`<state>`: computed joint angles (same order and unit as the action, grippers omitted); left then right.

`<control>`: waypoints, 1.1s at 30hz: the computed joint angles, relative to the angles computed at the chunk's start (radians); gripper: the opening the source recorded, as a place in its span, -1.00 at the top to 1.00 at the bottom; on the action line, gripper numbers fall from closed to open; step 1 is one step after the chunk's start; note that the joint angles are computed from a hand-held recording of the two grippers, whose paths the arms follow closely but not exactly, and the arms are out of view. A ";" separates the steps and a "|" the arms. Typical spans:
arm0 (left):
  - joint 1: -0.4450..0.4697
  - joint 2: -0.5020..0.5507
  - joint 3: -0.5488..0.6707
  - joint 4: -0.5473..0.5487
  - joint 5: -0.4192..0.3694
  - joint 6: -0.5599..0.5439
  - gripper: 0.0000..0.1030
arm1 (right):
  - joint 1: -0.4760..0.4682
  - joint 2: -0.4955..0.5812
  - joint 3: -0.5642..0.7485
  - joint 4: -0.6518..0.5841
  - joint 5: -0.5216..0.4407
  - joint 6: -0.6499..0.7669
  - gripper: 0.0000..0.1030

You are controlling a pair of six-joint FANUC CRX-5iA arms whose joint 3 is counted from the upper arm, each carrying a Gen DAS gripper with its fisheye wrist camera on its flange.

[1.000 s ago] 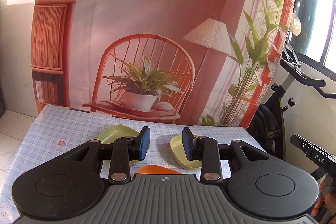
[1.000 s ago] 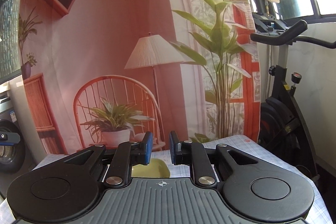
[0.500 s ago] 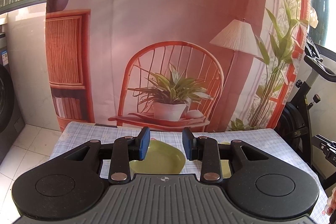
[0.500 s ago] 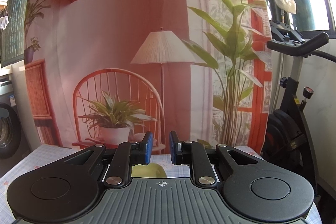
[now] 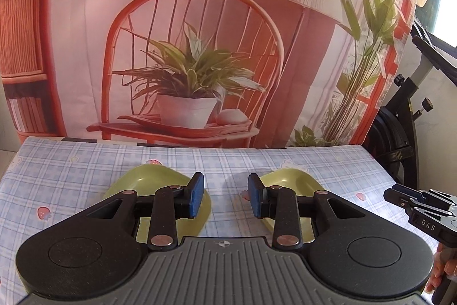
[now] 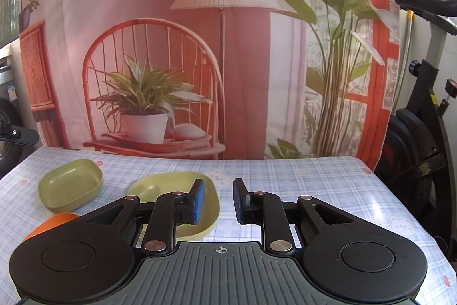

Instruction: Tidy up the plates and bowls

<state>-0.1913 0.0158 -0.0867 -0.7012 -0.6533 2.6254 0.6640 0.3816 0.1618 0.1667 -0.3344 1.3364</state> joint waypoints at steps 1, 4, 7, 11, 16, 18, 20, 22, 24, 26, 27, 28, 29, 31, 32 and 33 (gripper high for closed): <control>0.004 0.038 0.026 0.007 0.012 -0.013 0.31 | -0.004 0.021 0.032 -0.032 -0.023 0.030 0.61; 0.005 0.130 0.098 0.009 0.009 -0.034 0.31 | -0.023 0.099 0.155 -0.134 -0.109 0.116 0.61; 0.012 0.209 0.156 0.034 0.003 -0.031 0.31 | -0.039 0.176 0.269 -0.196 -0.192 0.178 0.61; 0.053 0.273 0.172 0.155 0.064 -0.126 0.31 | -0.051 0.251 0.381 -0.247 -0.286 0.212 0.61; 0.083 0.330 0.195 0.266 0.064 -0.216 0.22 | -0.055 0.320 0.488 -0.286 -0.385 0.246 0.61; 0.097 0.343 0.193 0.326 0.062 -0.267 0.22 | -0.053 0.342 0.519 -0.283 -0.418 0.245 0.61; 0.117 0.352 0.183 0.402 0.074 -0.327 0.22 | -0.050 0.359 0.539 -0.272 -0.446 0.237 0.61; 0.128 0.362 0.180 0.454 0.070 -0.359 0.23 | -0.052 0.369 0.554 -0.287 -0.466 0.244 0.61; 0.133 0.368 0.177 0.475 0.072 -0.368 0.23 | -0.054 0.373 0.560 -0.307 -0.476 0.258 0.62; 0.132 0.378 0.186 0.475 0.058 -0.378 0.22 | -0.051 0.370 0.550 -0.305 -0.470 0.260 0.62; 0.130 0.385 0.198 0.466 0.040 -0.379 0.22 | -0.051 0.370 0.550 -0.305 -0.471 0.263 0.62; 0.129 0.388 0.205 0.457 0.029 -0.372 0.22 | -0.051 0.370 0.551 -0.308 -0.473 0.267 0.63; 0.132 0.388 0.203 0.460 0.031 -0.370 0.22 | -0.051 0.370 0.553 -0.311 -0.477 0.274 0.64; 0.146 0.385 0.184 0.492 0.060 -0.383 0.23 | -0.051 0.373 0.559 -0.316 -0.483 0.284 0.67; 0.149 0.385 0.181 0.502 0.067 -0.383 0.23 | -0.052 0.375 0.562 -0.318 -0.484 0.286 0.68; 0.153 0.387 0.178 0.514 0.073 -0.388 0.24 | -0.052 0.375 0.563 -0.322 -0.483 0.289 0.73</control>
